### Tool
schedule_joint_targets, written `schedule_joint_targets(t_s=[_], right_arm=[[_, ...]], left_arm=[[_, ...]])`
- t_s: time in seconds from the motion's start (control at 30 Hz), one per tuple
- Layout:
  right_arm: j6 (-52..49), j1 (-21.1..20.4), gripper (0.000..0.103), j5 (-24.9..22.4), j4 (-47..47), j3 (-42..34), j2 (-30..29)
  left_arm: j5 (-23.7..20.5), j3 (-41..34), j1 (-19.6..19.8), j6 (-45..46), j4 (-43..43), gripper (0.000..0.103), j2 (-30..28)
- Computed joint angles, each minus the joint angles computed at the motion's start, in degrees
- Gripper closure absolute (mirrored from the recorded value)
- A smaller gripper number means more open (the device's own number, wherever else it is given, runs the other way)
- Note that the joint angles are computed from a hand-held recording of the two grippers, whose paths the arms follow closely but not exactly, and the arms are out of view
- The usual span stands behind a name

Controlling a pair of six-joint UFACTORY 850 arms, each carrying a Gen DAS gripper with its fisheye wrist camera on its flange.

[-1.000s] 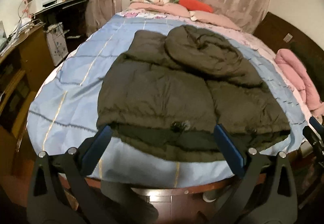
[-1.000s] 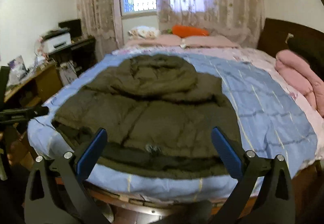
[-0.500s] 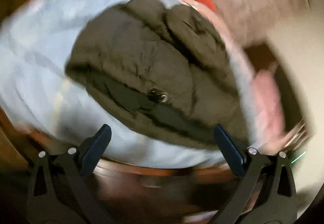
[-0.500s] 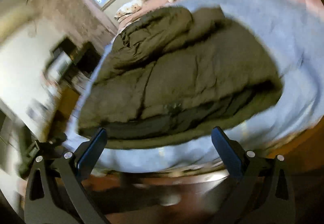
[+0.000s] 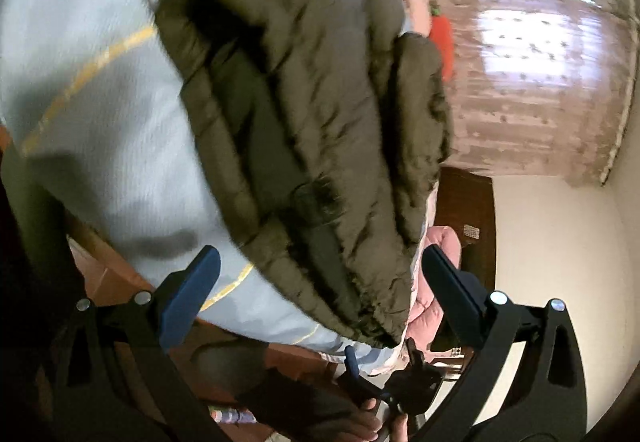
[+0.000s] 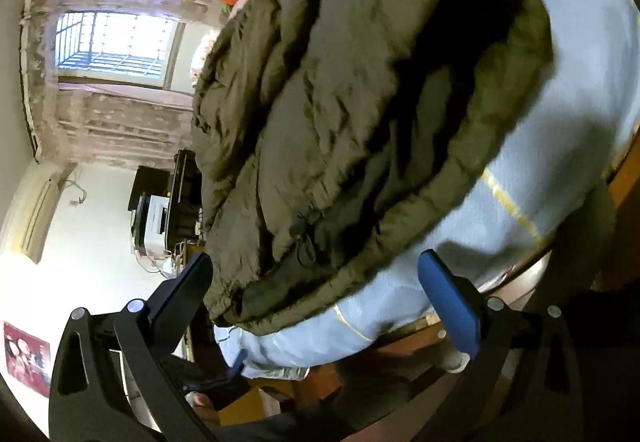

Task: Fold large clothes
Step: 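Lift the hem with both tools and roll it up toward the hood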

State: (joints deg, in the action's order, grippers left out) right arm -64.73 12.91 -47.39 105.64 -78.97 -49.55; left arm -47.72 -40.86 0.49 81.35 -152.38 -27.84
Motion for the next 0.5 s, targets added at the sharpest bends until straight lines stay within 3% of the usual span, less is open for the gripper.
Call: schedule_joint_targets(t_s=[0.5], right_arm=[[4.8,-0.4,0.001,-3.4,2.9,-4.9,-4.9]], left_arm=[[0.4,-5.7,-1.4,1.8,-3.5,0.002,-6.6]])
